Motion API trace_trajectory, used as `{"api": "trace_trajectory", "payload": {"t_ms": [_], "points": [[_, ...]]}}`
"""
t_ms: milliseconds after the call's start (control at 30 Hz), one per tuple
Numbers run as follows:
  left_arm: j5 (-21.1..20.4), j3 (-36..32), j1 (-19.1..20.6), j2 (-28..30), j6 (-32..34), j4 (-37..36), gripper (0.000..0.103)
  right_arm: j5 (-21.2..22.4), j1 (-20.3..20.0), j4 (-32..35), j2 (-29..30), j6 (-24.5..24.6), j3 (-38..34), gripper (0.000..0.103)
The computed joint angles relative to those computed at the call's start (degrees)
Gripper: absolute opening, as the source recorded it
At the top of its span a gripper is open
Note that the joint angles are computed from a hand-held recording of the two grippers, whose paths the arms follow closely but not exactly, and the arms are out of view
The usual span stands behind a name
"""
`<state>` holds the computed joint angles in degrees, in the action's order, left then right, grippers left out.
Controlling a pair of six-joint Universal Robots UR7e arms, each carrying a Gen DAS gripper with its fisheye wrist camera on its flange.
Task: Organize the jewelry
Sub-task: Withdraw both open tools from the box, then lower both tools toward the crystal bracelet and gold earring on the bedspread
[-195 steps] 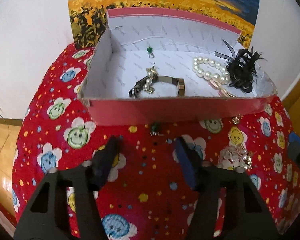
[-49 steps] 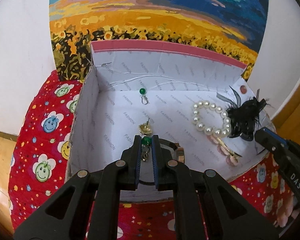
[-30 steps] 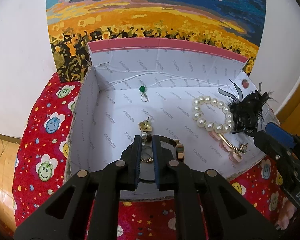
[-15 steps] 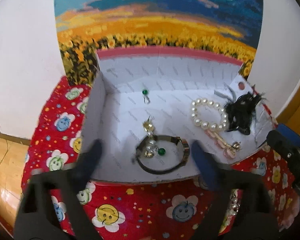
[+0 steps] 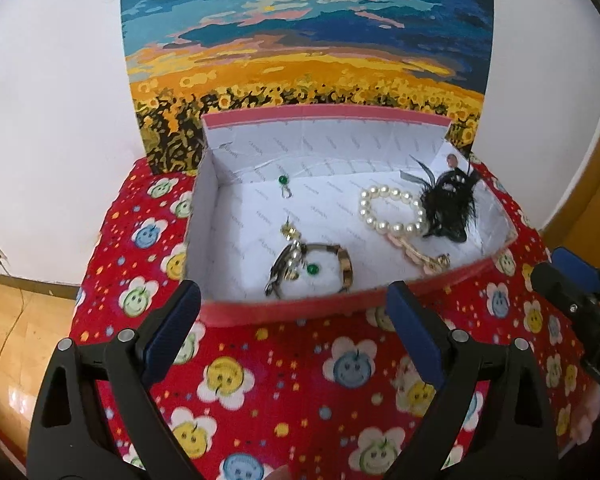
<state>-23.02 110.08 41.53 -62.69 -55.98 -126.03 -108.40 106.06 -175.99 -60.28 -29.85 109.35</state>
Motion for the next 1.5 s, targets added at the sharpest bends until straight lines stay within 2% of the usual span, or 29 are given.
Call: {"api": "trace_trajectory", "payload": {"t_ms": [200,600,700,867,967,1333,1500], "points": [[-1.9,2.6,-1.8,-2.6,-5.4,4.0,0.093,0.7,0.2,0.9,-2.1,-0.1,2.9,0.065],[-5.6,7.0,-3.7,-6.1,-14.1,9.6,0.093,-0.7,0.8,2.7,-3.7,0.4,6.4,0.062],[-6.4,8.0,-3.9,-6.5,-14.2,8.5,0.093,-0.6,0.4,5.0,-3.8,1.5,6.6,0.057],[-7.2,9.3,-4.2,-7.0,-14.3,7.2,0.093,-4.3,0.7,7.1,-2.0,3.0,6.2,0.050],[-7.2,9.5,-4.4,-7.2,-14.5,7.4,0.093,-4.7,0.5,7.9,-1.3,3.4,6.2,0.047],[-7.7,10.3,-4.5,-7.8,-14.6,6.7,0.093,-8.3,1.4,4.9,2.9,-0.2,4.7,0.036],[-8.2,10.6,-4.2,-7.9,-14.3,5.7,0.093,-8.3,1.5,4.6,3.8,-0.9,3.9,0.033]]}}
